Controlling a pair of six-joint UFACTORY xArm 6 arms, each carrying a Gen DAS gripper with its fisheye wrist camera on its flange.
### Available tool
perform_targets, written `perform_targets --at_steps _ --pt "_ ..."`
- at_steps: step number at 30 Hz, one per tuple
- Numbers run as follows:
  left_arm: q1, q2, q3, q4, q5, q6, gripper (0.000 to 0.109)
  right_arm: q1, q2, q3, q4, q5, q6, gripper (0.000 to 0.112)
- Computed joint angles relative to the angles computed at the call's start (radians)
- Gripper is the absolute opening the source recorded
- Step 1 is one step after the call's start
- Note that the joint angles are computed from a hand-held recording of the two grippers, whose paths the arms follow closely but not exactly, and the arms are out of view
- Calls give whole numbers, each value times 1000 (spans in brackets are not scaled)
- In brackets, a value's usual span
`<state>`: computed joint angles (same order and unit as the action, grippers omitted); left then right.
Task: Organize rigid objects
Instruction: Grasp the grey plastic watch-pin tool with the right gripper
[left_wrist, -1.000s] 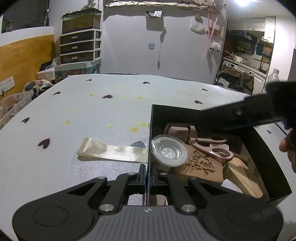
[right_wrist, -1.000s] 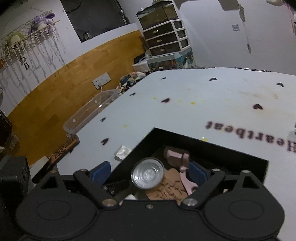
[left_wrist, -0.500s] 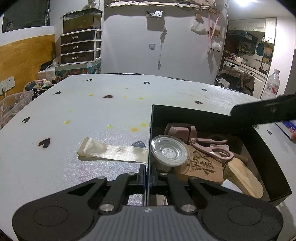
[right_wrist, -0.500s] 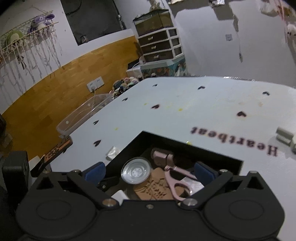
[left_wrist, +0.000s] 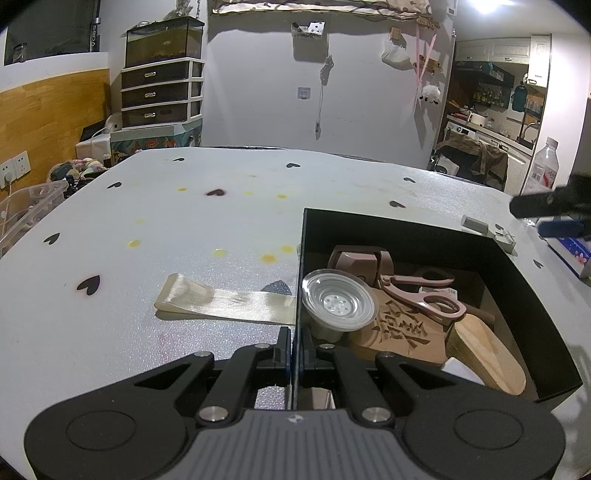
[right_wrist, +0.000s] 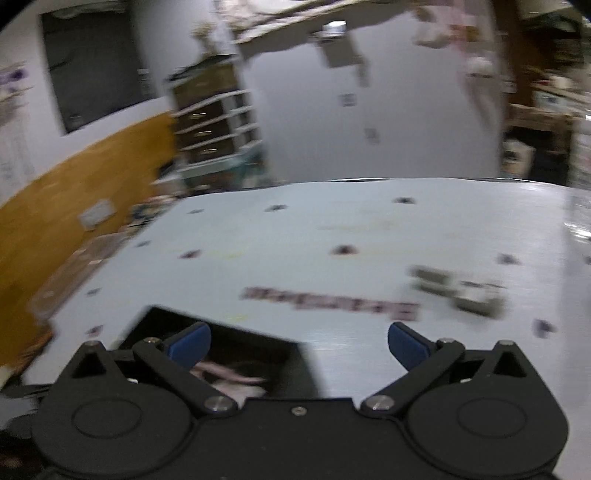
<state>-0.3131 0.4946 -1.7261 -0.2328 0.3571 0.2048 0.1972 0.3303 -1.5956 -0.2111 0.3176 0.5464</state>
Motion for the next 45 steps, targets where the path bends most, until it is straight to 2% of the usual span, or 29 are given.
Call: perform_targets --at_steps 3,6,10,12,15,28,34,37,45 --pt "0 0 -1 -2 1 2 4 -35 9 -10 -193 59 210 103" --pt "0 0 -2 -2 2 3 4 -60 27 -27 -326 117 377 103" --pt "0 1 -4 -7 4 10 4 -70 86 -110 -420 269 512 103" --pt "0 0 -3 -9 3 13 4 -74 126 -159 -433 325 503 103" --pt "0 0 -3 -9 3 13 4 -105 142 -129 -453 225 465 103" --pt "0 3 -6 -7 4 13 4 -136 260 -227 -478 133 420 102" --pt "0 8 -9 -2 6 10 4 -154 305 -267 -434 102 364 91" --pt "-1 16 -20 8 11 1 4 -158 327 -298 -460 110 355 86" --pt "-1 28 -39 30 23 -17 4 -170 426 -445 -342 133 184 81"
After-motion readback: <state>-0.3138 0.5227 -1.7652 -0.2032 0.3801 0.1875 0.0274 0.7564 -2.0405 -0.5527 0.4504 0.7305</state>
